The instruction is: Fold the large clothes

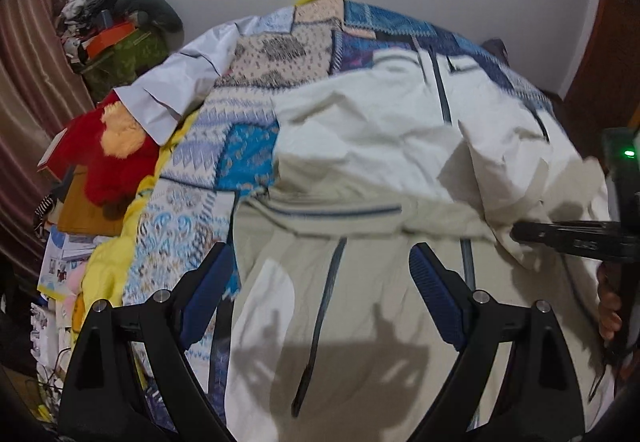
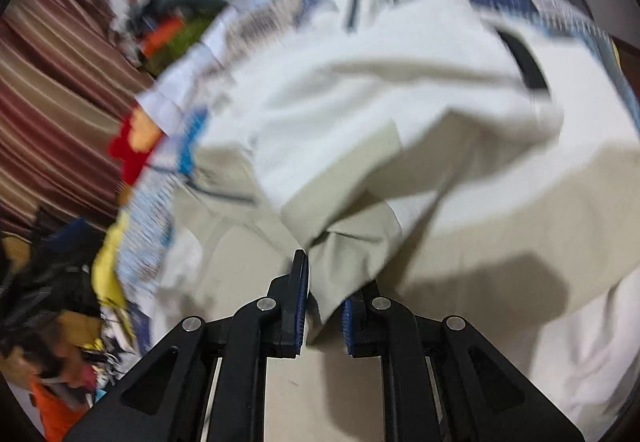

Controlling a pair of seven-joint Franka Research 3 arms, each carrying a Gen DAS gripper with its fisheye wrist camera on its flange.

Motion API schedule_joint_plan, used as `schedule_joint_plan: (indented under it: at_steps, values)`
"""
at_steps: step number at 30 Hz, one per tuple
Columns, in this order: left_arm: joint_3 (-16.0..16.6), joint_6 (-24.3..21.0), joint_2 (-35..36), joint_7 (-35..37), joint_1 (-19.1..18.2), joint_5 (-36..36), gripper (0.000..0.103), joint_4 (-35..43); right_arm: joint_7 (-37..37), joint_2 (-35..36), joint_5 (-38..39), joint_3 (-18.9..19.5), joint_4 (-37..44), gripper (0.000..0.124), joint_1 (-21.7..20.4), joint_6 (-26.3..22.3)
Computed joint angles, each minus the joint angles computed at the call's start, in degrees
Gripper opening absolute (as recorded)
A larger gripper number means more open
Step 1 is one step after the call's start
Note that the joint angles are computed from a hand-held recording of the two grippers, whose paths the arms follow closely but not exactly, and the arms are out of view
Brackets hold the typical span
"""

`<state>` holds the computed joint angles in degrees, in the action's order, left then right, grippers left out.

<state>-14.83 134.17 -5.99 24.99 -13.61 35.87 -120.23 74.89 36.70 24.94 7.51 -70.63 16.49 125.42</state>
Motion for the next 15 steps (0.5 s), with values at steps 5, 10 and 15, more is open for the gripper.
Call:
schedule_joint_plan:
  at_steps: [5, 10, 15]
  values:
    - [-0.8, 0.58, 2.12, 2.78, -1.36, 0.69, 0.09, 2.0, -1.22, -2.13, 1.33, 0.17, -6.06, 0.011, -1.32, 2.37]
    - [-0.19, 6.04, 7.81, 4.54, -2.46, -0.77, 0.09, 8.3, -2.33, -3.9, 3.1, 0.14, -6.69, 0.011, -3.02, -0.61]
    - [0.32, 12.13, 16.66, 10.21, -3.05, -9.75, 0.09, 16.35, -7.84, -9.94, 4.8, -0.13, -13.94, 0.011, -3.94, 4.14]
